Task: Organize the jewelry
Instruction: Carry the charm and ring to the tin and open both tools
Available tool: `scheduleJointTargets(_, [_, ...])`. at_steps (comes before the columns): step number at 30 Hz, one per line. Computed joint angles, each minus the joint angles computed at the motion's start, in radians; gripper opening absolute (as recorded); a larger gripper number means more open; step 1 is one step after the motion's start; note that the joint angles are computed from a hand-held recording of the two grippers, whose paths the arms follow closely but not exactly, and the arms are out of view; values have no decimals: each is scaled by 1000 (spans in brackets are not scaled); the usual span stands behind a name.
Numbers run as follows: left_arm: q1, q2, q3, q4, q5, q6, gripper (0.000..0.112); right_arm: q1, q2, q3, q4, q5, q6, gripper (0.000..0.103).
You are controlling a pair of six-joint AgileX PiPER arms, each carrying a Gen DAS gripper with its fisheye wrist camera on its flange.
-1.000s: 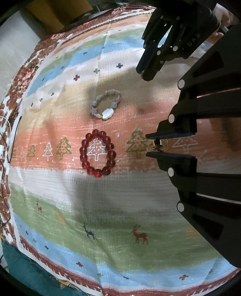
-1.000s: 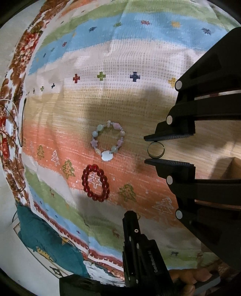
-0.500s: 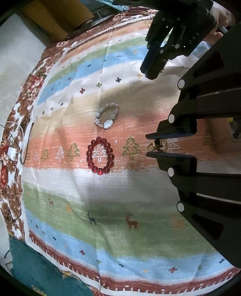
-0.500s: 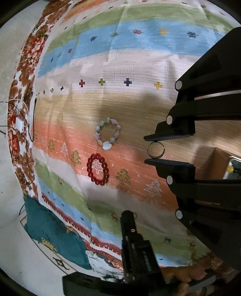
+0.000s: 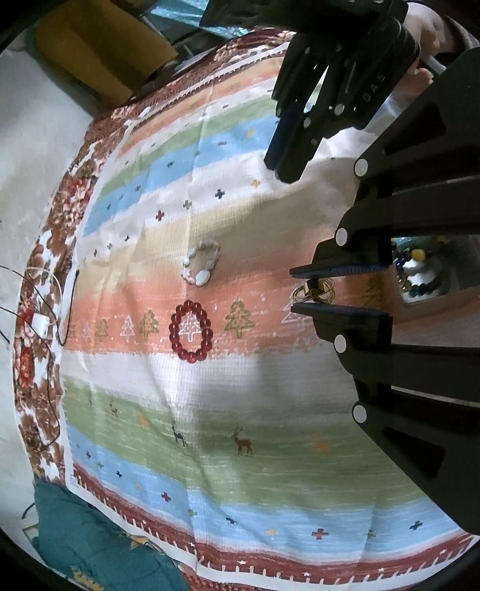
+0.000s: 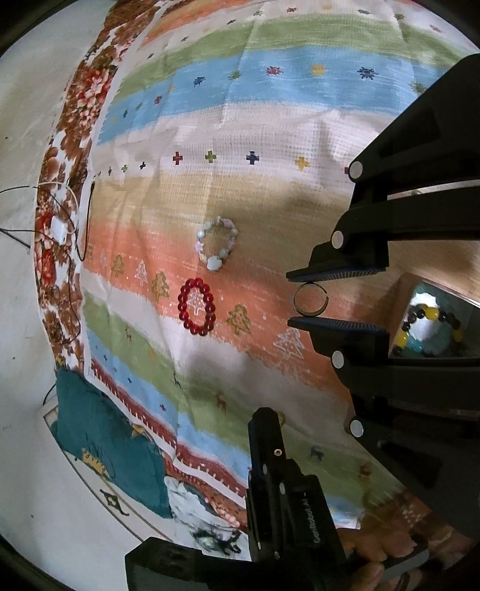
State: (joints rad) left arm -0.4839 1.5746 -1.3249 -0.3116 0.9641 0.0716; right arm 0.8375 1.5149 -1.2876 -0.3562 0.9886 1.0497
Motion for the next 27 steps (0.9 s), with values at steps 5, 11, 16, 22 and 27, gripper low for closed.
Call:
scheduleJointTargets(5, [-14, -60, 48, -5, -7, 3, 13, 46, -11, -6, -28, 24, 34, 20])
scheduleJointTargets(11, [-29, -120, 101, -11, -17, 12, 13, 95, -28, -3, -56, 45, 74, 20])
scheduleJointTargets(16, [-38, -172, 143, -18, -17, 21, 13, 138, -43, -1, -72, 58, 103, 20])
scheduleJointTargets(22, [-46, -220, 186, -25, -19, 29, 13, 195, -68, 14, -89, 71, 144, 20])
scheduleJointTargets(27, [-60, -246, 210, -24, -21, 28, 13, 241, -79, 25, -97, 85, 178, 20])
